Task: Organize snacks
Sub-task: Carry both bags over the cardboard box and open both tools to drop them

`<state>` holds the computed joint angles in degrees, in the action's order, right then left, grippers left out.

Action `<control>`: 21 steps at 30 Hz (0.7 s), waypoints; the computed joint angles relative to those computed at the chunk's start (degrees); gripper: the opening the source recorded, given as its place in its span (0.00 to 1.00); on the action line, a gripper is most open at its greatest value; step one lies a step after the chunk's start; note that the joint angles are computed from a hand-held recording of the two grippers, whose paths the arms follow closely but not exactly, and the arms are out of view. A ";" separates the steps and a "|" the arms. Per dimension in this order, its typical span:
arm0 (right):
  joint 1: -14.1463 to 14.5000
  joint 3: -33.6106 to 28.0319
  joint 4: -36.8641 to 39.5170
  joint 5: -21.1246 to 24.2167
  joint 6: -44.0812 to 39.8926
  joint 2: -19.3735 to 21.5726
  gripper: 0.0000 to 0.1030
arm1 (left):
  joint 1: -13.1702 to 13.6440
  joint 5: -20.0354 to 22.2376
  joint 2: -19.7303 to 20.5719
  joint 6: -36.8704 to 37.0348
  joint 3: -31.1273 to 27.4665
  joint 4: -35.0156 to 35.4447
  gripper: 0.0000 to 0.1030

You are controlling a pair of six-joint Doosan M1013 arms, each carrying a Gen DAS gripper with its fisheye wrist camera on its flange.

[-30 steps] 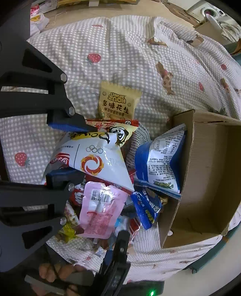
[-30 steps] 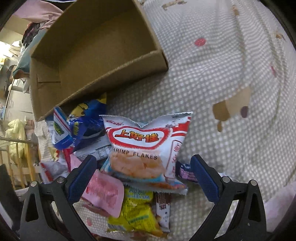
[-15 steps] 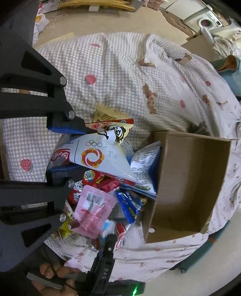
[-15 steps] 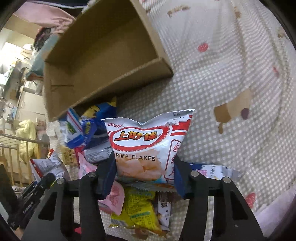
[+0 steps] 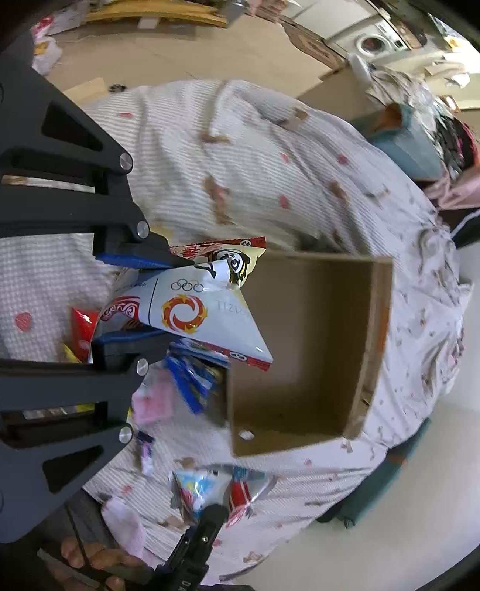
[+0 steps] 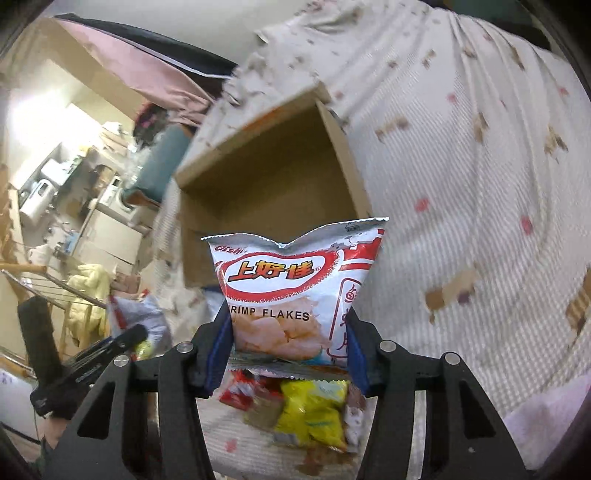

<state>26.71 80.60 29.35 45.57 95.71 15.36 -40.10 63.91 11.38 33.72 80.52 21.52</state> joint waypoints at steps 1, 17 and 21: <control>0.79 -0.99 -1.66 -0.60 0.79 0.66 0.54 | 0.13 -0.44 0.49 1.04 -1.01 0.33 0.22; 0.97 -13.61 -1.70 1.12 -2.02 9.98 0.54 | 2.51 -4.05 7.85 7.85 -9.31 5.16 0.22; 1.18 -14.13 -2.92 1.54 -1.51 11.27 0.54 | 2.80 -5.14 9.00 8.51 -9.19 6.51 0.22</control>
